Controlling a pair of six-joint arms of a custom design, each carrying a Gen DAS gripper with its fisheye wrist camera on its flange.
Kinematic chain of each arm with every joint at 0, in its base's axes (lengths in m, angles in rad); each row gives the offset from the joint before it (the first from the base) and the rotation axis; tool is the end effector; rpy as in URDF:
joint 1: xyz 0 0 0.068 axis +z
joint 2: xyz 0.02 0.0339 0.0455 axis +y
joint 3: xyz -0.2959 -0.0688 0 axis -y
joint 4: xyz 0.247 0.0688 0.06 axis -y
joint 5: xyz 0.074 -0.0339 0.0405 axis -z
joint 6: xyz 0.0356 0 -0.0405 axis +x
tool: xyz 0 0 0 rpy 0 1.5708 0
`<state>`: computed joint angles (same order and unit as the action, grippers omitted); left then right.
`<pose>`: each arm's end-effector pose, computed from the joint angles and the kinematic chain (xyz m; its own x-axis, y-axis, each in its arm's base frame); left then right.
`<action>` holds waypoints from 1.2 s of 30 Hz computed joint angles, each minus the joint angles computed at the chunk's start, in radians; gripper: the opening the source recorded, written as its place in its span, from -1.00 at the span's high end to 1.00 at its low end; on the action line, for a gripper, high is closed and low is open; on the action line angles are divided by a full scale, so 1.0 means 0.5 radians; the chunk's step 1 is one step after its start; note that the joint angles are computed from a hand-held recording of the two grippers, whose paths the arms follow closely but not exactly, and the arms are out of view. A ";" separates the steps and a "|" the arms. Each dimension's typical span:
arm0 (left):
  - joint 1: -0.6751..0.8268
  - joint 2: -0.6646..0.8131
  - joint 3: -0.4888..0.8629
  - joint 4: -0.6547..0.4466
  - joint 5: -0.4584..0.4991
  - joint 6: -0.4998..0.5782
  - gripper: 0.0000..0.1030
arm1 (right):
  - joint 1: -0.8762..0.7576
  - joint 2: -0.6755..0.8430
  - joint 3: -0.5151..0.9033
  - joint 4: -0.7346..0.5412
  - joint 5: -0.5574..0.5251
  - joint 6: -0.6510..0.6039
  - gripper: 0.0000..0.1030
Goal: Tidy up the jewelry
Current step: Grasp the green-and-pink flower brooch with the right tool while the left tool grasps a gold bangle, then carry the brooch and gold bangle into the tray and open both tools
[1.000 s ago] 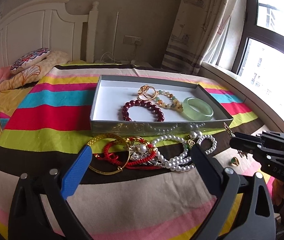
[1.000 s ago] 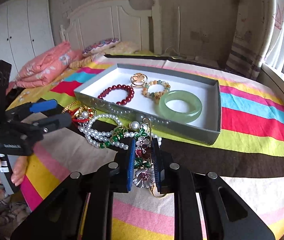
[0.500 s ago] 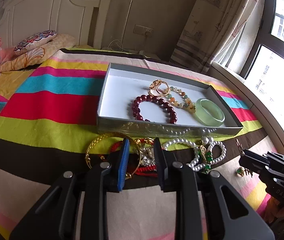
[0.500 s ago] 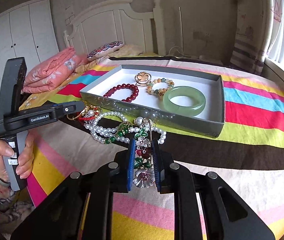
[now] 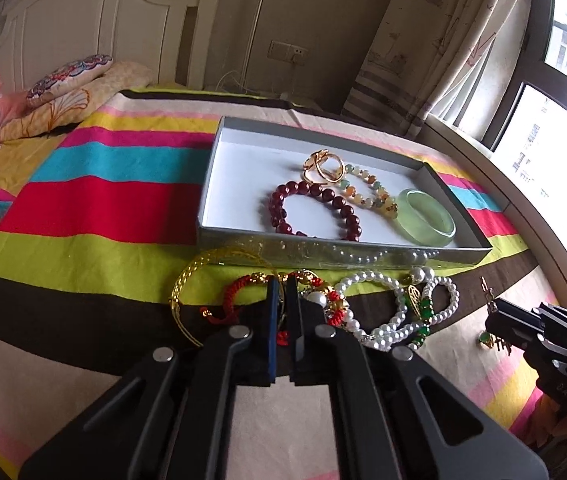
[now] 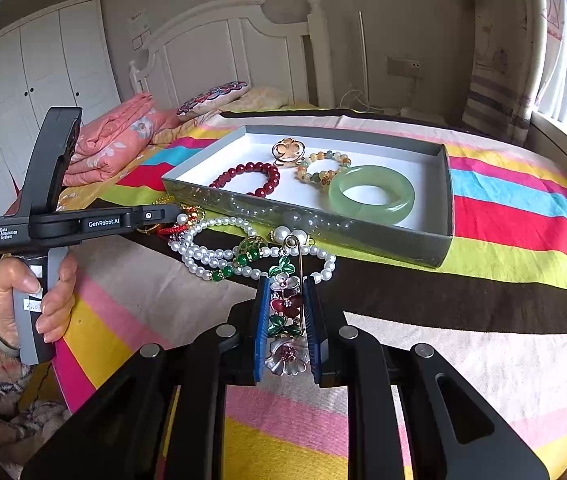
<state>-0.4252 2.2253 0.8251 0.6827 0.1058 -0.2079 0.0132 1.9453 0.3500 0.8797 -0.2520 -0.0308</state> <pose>0.3479 -0.1617 0.0431 -0.6857 0.0852 -0.7229 0.3487 0.9102 -0.2235 0.2639 0.0124 0.0693 -0.6495 -0.0384 -0.7594 -0.2211 0.9651 0.1403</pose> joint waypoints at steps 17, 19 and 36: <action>-0.105 -0.323 -0.372 0.328 -0.283 0.151 0.94 | -0.055 -0.072 -0.054 0.091 -0.054 0.022 0.66; -0.115 -0.330 -0.336 0.285 -0.293 0.190 0.94 | -0.055 -0.103 -0.057 0.084 -0.038 0.014 0.66; -0.116 -0.029 0.808 -0.850 -0.198 0.717 0.93 | -0.175 -0.181 0.571 -0.610 0.065 -0.143 0.66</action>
<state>-0.4832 2.2109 1.2293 0.2575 0.0070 0.1504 -0.0742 1.8546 0.6353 0.5745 -0.2194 -0.1024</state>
